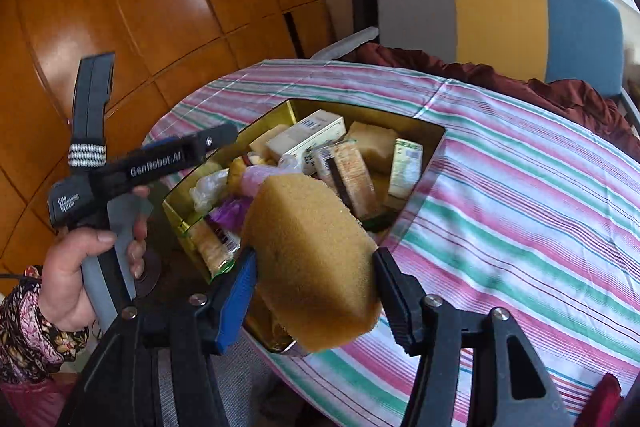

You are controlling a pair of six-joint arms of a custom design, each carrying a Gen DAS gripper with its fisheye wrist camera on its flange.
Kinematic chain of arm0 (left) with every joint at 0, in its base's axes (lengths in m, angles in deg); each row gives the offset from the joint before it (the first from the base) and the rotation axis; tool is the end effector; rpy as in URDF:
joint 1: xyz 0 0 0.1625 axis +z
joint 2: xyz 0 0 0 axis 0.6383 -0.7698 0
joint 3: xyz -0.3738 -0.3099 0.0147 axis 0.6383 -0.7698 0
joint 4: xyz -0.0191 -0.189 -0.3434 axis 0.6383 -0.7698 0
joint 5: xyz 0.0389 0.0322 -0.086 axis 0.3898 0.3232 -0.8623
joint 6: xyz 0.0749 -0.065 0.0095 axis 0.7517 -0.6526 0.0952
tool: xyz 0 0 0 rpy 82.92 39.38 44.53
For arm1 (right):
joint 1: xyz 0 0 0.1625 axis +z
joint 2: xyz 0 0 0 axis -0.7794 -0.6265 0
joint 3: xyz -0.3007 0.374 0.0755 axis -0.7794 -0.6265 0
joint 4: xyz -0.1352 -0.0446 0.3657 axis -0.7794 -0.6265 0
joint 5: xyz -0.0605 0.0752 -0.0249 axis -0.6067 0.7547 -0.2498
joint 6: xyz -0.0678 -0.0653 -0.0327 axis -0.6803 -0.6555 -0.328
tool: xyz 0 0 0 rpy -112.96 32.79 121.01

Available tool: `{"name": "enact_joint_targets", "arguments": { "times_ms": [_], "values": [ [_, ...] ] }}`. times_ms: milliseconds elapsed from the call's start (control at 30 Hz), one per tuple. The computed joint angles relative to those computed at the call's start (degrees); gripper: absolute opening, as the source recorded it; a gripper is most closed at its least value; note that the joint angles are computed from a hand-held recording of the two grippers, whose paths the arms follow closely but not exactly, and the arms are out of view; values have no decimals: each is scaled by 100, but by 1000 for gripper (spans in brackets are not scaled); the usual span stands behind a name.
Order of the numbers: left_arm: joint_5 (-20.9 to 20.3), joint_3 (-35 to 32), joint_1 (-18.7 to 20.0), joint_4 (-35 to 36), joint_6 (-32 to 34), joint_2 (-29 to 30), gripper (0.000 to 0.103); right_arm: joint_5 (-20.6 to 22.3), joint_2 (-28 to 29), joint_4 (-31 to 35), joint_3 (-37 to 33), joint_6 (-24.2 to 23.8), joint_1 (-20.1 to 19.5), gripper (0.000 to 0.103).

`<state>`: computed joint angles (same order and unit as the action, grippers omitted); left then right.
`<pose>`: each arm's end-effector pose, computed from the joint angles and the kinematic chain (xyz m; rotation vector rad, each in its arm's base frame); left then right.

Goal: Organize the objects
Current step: 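Place the pink hair roller in the gold tray and open the left tool, then lower the yellow sponge into the gold tray and open the right tool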

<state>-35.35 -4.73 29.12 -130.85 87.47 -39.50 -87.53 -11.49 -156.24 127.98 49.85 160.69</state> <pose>-0.1075 -0.8359 0.3708 0.3011 2.1931 -1.1448 0.3950 -0.8054 0.0808 0.8591 -2.6382 0.6183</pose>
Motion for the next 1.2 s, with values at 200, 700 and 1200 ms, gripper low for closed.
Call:
{"name": "enact_joint_targets", "arguments": {
  "times_ms": [200, 700, 1200],
  "values": [
    [433, -68, -97, -493, 373, -7, 103, 301, 357, 1226, -662, 177, 73, 60],
    [671, 32, -68, -125, 127, -130, 103, -1493, 1546, 1790, -2404, -145, 357, 61],
    [1134, 148, -71, 375, -223, -237, 103, -52, 638, 831, -985, 823, 56, 84]
  ]
}}
